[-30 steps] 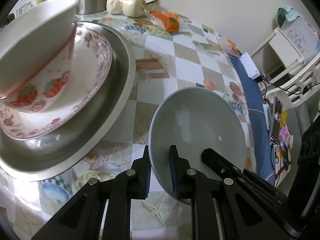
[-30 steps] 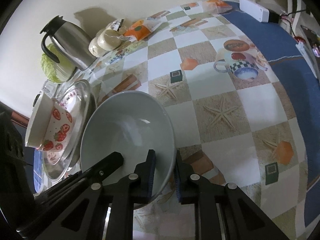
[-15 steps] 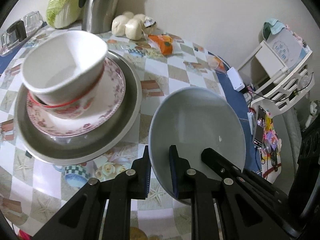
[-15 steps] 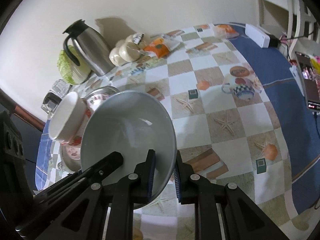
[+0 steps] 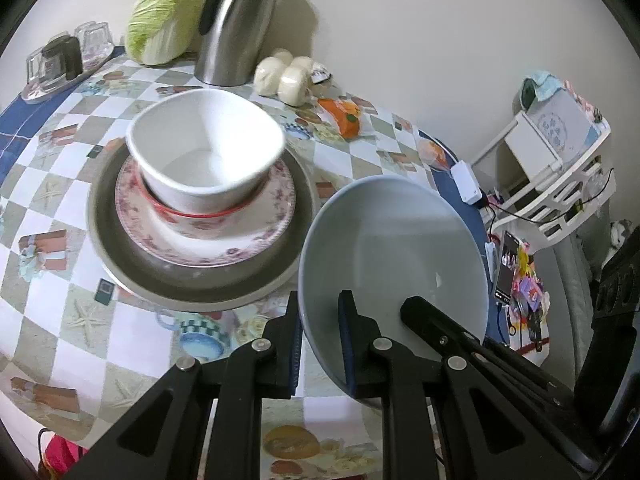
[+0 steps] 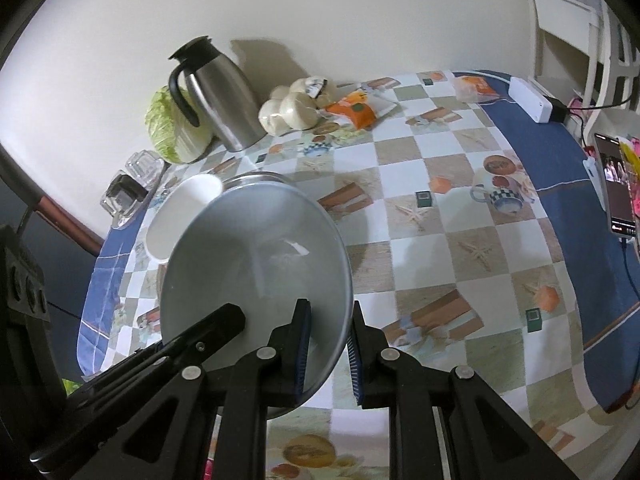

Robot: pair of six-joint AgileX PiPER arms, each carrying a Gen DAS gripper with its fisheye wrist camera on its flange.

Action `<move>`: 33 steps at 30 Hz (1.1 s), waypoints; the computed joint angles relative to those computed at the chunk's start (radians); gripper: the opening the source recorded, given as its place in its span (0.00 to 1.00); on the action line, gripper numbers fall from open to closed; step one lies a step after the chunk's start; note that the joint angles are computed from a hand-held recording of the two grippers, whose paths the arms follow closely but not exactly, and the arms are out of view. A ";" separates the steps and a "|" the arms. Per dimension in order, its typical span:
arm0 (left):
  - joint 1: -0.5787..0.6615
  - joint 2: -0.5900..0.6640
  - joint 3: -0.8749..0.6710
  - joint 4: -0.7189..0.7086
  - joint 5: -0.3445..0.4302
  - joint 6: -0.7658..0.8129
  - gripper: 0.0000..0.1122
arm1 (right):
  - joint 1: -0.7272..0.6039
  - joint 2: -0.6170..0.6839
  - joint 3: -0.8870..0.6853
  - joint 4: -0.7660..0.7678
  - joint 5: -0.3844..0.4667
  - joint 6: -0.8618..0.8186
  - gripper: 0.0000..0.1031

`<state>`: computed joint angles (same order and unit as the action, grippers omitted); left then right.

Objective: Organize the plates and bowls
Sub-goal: 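Lift the round bowl and carry it over the basin stack, then lower the round bowl into the square bowl on the stack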

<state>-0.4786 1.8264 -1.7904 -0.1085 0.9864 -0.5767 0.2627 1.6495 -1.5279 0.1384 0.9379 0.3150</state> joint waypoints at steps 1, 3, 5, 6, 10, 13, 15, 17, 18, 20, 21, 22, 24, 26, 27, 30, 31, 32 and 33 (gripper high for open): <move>0.006 -0.006 0.006 -0.004 -0.001 0.003 0.15 | 0.012 0.002 -0.008 -0.010 0.004 0.010 0.19; 0.025 -0.028 0.031 -0.014 -0.008 0.015 0.15 | 0.039 0.008 -0.025 -0.032 0.012 0.034 0.19; 0.048 -0.047 0.053 -0.030 -0.015 0.028 0.15 | 0.057 0.014 -0.038 -0.042 0.018 0.049 0.19; 0.060 -0.055 0.062 -0.039 -0.017 0.038 0.15 | 0.071 0.021 -0.050 -0.049 0.023 0.060 0.19; 0.102 -0.082 0.094 -0.066 -0.023 0.069 0.15 | 0.114 0.050 -0.096 -0.075 0.042 0.092 0.19; 0.138 -0.094 0.109 -0.088 -0.023 0.098 0.15 | 0.143 0.080 -0.140 -0.092 0.057 0.112 0.19; 0.160 -0.101 0.118 -0.100 -0.023 0.116 0.15 | 0.159 0.101 -0.171 -0.099 0.067 0.121 0.19; 0.183 -0.106 0.125 -0.113 -0.023 0.134 0.15 | 0.178 0.124 -0.206 -0.108 0.080 0.133 0.19; 0.196 -0.107 0.127 -0.122 -0.023 0.145 0.15 | 0.187 0.140 -0.228 -0.110 0.088 0.137 0.19; 0.221 -0.104 0.123 -0.137 -0.019 0.163 0.15 | 0.199 0.172 -0.273 -0.111 0.104 0.139 0.19; 0.229 -0.103 0.124 -0.142 -0.020 0.171 0.15 | 0.204 0.186 -0.293 -0.112 0.112 0.140 0.19; 0.237 -0.102 0.125 -0.147 -0.020 0.178 0.15 | 0.208 0.198 -0.310 -0.113 0.118 0.140 0.19; 0.256 -0.091 0.113 -0.157 -0.014 0.195 0.15 | 0.218 0.233 -0.365 -0.117 0.141 0.142 0.19; 0.274 -0.078 0.098 -0.177 -0.008 0.216 0.15 | 0.224 0.262 -0.412 -0.121 0.161 0.143 0.20; 0.280 -0.074 0.092 -0.178 -0.005 0.221 0.15 | 0.228 0.288 -0.456 -0.125 0.185 0.145 0.20; 0.302 -0.063 0.067 -0.195 0.005 0.245 0.15 | 0.233 0.337 -0.547 -0.125 0.228 0.141 0.20; 0.309 -0.059 0.058 -0.199 0.009 0.252 0.15 | 0.237 0.349 -0.573 -0.128 0.241 0.140 0.21; 0.317 -0.053 0.045 -0.204 0.016 0.258 0.15 | 0.240 0.360 -0.596 -0.131 0.251 0.139 0.21; 0.321 -0.048 0.034 -0.206 0.021 0.262 0.15 | 0.240 0.374 -0.623 -0.129 0.262 0.137 0.21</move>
